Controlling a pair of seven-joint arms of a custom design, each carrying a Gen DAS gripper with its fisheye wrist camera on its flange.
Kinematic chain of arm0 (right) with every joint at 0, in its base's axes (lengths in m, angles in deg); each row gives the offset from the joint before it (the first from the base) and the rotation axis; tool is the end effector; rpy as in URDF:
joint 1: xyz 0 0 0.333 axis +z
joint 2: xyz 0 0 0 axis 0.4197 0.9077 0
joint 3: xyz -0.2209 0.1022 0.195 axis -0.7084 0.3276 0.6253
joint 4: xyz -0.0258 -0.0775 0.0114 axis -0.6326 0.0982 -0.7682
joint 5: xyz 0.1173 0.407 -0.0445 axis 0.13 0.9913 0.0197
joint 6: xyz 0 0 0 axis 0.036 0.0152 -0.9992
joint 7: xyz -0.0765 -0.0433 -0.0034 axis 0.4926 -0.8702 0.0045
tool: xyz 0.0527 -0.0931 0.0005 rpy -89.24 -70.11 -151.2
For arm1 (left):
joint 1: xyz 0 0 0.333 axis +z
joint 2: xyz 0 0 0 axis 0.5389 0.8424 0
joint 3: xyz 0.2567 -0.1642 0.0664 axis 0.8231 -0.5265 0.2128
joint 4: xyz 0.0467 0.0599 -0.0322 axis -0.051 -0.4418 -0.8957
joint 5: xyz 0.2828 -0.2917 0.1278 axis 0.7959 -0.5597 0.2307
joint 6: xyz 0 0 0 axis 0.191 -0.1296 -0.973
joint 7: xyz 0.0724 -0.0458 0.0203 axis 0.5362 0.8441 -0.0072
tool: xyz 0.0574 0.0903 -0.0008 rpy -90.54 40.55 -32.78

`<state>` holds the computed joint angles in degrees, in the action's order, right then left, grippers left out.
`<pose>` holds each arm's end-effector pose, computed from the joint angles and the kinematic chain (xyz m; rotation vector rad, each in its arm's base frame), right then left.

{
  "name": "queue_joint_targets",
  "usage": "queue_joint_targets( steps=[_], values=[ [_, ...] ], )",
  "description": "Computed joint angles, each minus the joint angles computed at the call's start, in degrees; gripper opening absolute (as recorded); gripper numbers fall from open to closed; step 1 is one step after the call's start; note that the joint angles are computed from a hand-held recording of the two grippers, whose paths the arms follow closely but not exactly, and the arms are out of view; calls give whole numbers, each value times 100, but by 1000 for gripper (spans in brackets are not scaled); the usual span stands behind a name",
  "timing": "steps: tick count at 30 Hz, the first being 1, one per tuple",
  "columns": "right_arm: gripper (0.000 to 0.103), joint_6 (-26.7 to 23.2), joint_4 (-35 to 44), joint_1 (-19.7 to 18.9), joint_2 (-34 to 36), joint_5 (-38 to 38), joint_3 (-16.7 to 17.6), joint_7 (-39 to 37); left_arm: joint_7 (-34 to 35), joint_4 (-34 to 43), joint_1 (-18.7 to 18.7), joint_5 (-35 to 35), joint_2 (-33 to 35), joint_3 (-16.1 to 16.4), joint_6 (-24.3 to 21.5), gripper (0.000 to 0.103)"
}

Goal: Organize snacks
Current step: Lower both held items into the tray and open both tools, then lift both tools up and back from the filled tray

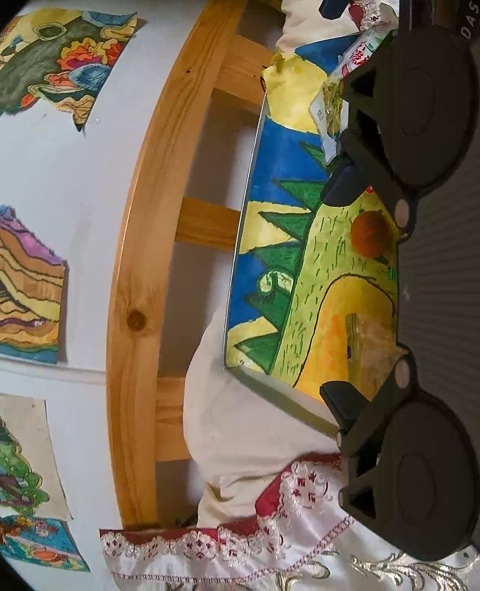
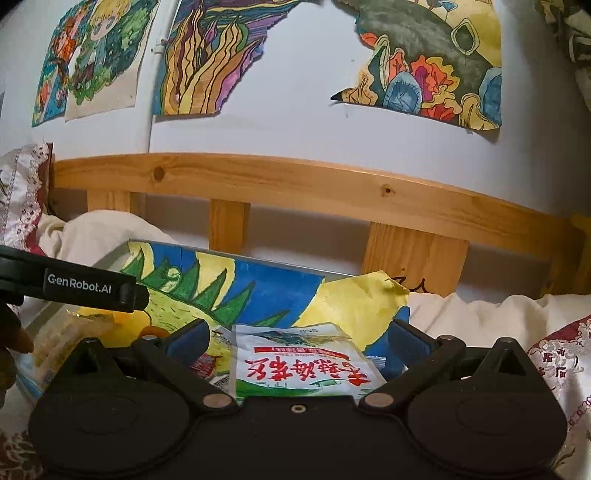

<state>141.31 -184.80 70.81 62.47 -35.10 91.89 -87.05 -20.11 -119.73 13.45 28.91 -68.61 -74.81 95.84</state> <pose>0.4061 0.4899 0.4115 -1.2765 1.8044 -1.3385 0.5289 -0.3551 0.4369 -1.3441 2.0655 -1.1804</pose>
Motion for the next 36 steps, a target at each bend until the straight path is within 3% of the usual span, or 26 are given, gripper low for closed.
queue_joint_targets(
  steps=[6, 11, 15, 17, 21, 23, 33, 36],
  values=[
    [102, -200, 88, 104, -23, 2, 56, 151, -482, -233, -17, 425, -323, 161, 44, 102],
    [102, -488, 221, 227, -29, 75, 119, 163, -577, -501, 273, 455, -648, -29, 61, 102],
    [102, -578, 303, 302, -52, 158, 167, 67, 353, -995, 479, -705, -997, -243, 162, 102],
    [102, -653, 372, 352, -36, 182, 192, -17, 921, -1261, 362, -1393, -1180, -166, 199, 102],
    [102, -858, 534, 488, 24, 201, 228, -180, 1366, -1608, 202, -2015, -1467, -29, 188, 102],
    [102, -932, 599, 555, 47, 220, 242, -213, 1709, -1798, -186, -2435, -1633, 323, 173, 102],
    [102, -1407, 895, 917, 164, 274, 285, -189, 1949, -2449, -540, -2616, -2377, 722, 274, 102],
    [102, -1529, 949, 1003, 176, 326, 303, -156, 2044, -2623, -827, -2591, -2580, 1013, 284, 102]
  ],
)
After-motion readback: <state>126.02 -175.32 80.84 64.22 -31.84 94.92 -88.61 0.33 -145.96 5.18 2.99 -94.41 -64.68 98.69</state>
